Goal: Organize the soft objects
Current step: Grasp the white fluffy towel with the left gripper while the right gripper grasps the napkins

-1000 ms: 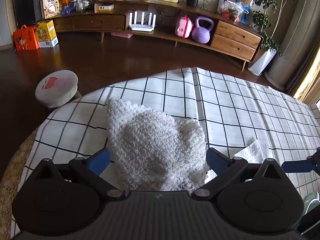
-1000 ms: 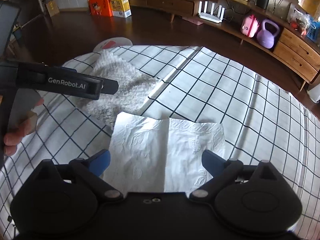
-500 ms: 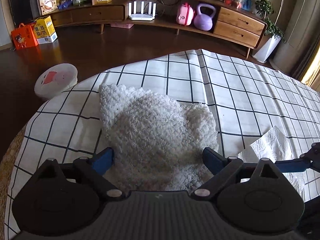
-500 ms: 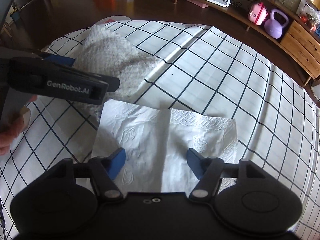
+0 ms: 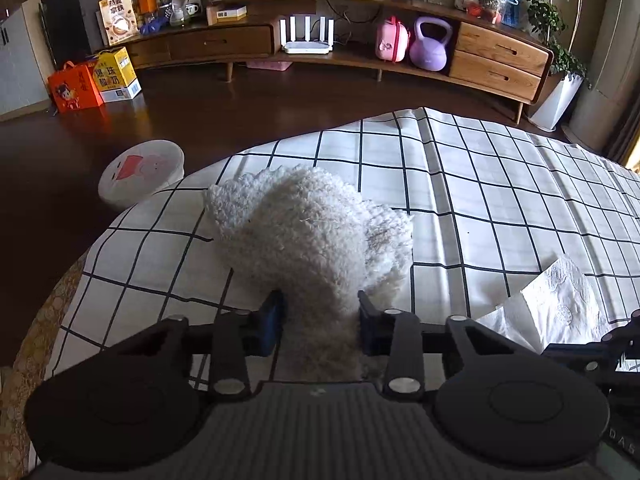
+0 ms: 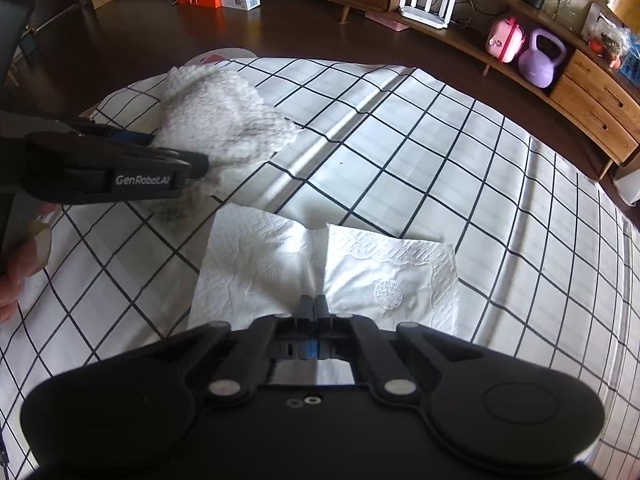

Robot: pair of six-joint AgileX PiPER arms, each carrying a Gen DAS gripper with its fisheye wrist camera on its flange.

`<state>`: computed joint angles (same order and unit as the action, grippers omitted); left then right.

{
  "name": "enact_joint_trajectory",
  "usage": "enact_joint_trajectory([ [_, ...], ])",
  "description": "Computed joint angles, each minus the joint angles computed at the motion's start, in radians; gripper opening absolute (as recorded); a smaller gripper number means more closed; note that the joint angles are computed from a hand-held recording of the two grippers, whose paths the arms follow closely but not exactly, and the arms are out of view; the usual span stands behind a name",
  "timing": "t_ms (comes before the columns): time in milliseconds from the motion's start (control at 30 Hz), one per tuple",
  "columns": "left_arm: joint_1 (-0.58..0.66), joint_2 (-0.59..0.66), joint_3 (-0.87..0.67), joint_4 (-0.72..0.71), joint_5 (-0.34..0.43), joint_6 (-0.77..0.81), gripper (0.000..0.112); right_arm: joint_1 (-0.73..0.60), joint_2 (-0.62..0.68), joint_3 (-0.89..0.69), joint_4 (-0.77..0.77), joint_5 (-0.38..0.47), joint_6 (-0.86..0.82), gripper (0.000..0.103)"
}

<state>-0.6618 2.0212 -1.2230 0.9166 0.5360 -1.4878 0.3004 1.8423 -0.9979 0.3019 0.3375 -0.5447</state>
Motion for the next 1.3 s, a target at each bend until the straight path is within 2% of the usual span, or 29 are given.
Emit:
enact_joint_trajectory([
  [133,0.003,-0.032,0.041,0.024,-0.018,-0.04,0.029,-0.009,-0.024,0.034,0.072,-0.033,-0.053,0.0],
  [267,0.007,-0.079,0.098,0.053,-0.036,-0.088,0.025,-0.029,-0.068,0.068,0.207,-0.042,-0.165,0.0],
  [433,0.002,-0.14,0.169,0.086,-0.044,-0.139,0.023,-0.052,-0.142,0.105,0.33,-0.016,-0.276,0.0],
  [533,-0.003,-0.169,0.201,0.089,-0.044,-0.143,0.023,-0.061,-0.174,0.109,0.333,0.029,-0.306,0.002],
  [600,-0.008,-0.181,0.221,0.108,-0.049,-0.166,0.023,-0.057,-0.158,0.08,0.255,0.078,-0.242,0.031],
  [667,-0.007,-0.185,0.235,0.121,-0.061,-0.181,0.023,-0.036,-0.139,0.07,0.176,0.069,-0.162,0.093],
  [700,-0.007,-0.183,0.237,0.125,-0.064,-0.182,0.023,-0.028,-0.132,0.07,0.157,0.053,-0.145,0.1],
  [733,-0.008,-0.179,0.237,0.13,-0.064,-0.183,0.023,-0.025,-0.129,0.071,0.163,0.043,-0.157,0.097],
  [833,-0.005,-0.169,0.238,0.147,-0.073,-0.188,0.023,-0.021,-0.073,0.012,0.114,0.083,-0.095,0.099],
  [933,0.0,-0.164,0.246,0.172,-0.09,-0.21,0.023,-0.002,-0.026,-0.017,-0.028,0.055,0.053,0.099],
  [1000,0.0,-0.159,0.246,0.184,-0.095,-0.216,0.023,-0.013,0.006,-0.042,-0.056,0.066,0.091,0.094],
  [1067,0.0,-0.155,0.251,0.199,-0.104,-0.229,0.023,-0.02,0.025,-0.052,-0.094,0.067,0.131,0.074],
  [1133,-0.001,-0.151,0.25,0.202,-0.108,-0.232,0.023,-0.031,0.041,-0.064,-0.075,0.091,0.103,0.069],
  [1200,-0.002,-0.148,0.249,0.206,-0.11,-0.238,0.023,-0.026,0.036,-0.054,-0.083,0.076,0.101,0.065],
  [1300,-0.003,-0.145,0.249,0.213,-0.115,-0.247,0.023,-0.022,0.023,-0.04,-0.063,0.062,0.082,0.041],
])
